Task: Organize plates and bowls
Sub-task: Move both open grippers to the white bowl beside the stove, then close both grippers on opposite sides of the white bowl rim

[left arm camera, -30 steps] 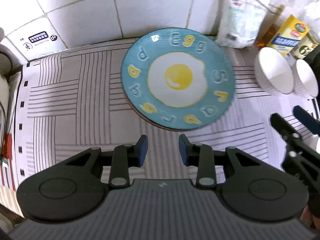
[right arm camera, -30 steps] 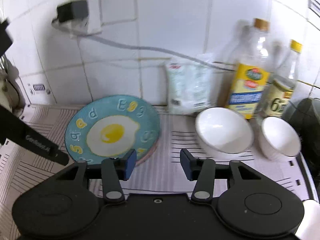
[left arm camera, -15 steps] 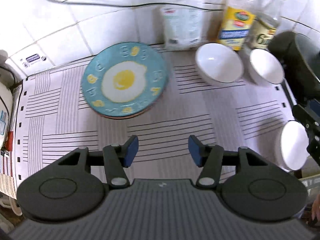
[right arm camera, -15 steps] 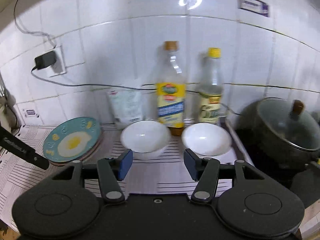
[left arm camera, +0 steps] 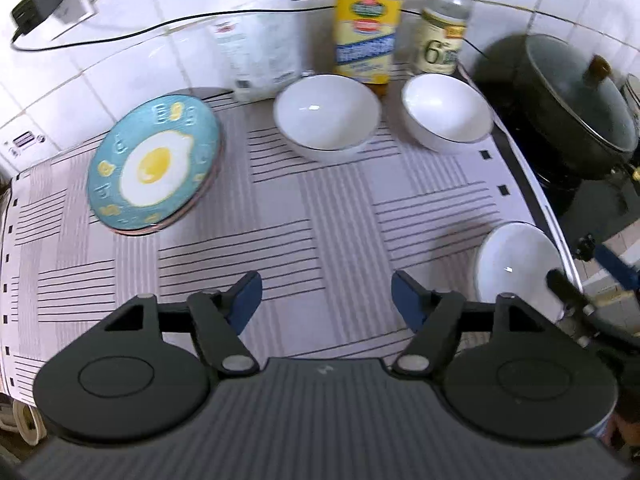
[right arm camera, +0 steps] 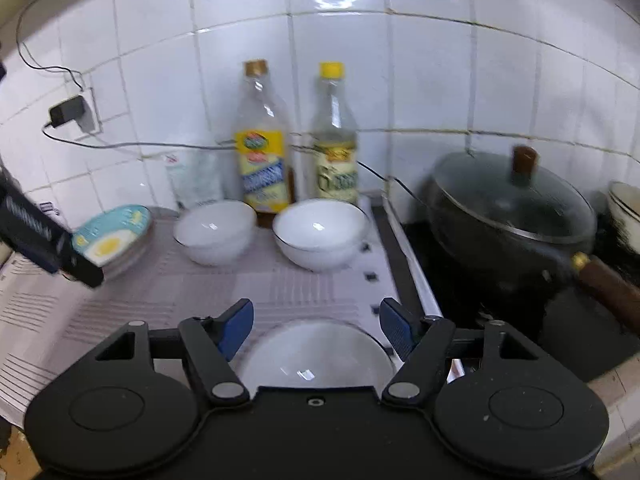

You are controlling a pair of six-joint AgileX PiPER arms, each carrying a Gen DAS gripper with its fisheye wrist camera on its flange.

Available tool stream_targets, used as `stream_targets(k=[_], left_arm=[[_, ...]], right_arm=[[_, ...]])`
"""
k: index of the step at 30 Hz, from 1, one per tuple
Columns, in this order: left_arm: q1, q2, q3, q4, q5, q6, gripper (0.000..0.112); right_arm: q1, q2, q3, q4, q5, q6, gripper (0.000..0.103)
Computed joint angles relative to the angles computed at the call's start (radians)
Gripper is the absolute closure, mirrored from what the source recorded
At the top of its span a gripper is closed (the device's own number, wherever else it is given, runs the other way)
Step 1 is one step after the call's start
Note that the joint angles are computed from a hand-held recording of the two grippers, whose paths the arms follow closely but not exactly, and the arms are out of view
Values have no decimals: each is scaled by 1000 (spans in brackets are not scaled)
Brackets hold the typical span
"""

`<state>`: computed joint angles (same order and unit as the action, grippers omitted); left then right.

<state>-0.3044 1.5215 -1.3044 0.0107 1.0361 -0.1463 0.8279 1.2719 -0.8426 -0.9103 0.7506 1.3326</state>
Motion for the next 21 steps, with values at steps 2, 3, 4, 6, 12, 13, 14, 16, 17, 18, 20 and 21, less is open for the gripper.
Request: stream_targets(k=[2, 3, 4, 6, 12, 13, 14, 16, 17, 18, 20, 21], left_arm=[[-46, 10, -2, 0, 1, -35, 35], [-56, 16, -5, -17, 3, -37, 35], [-65, 22, -5, -41, 6, -39, 35], [-81, 20, 6, -83, -8, -42, 35], [-166, 32, 38, -102, -73, -66, 35], [-174, 41, 44, -104, -85, -78, 35], [-181, 53, 45, -107, -93, -87, 35], [-188, 76, 56, -122, -115, -90, 35], [-192, 88, 60, -129, -125, -84, 35], [-197, 102, 62, -132, -134, -82, 35], [-202, 122, 75, -132, -163, -88, 35], [-204, 132, 82, -138, -179, -89, 36]], right_arm=[[-1, -39, 59, 3, -11, 28, 28], [-5, -59, 88, 10, -23, 37, 28], [-9, -81, 116, 13, -43, 40, 28], [-10, -119, 163, 9, -71, 39, 27], [41, -182, 278, -121, -91, 201, 6], [39, -184, 293, -121, -102, 214, 6], [35, -186, 309, -118, -117, 222, 5], [45, -181, 343, -139, -130, 263, 6], [47, -171, 357, -156, -142, 281, 6], [45, -162, 373, -179, -163, 298, 6], [35, -154, 414, -265, -219, 375, 6], [29, -145, 438, -342, -247, 452, 6]])
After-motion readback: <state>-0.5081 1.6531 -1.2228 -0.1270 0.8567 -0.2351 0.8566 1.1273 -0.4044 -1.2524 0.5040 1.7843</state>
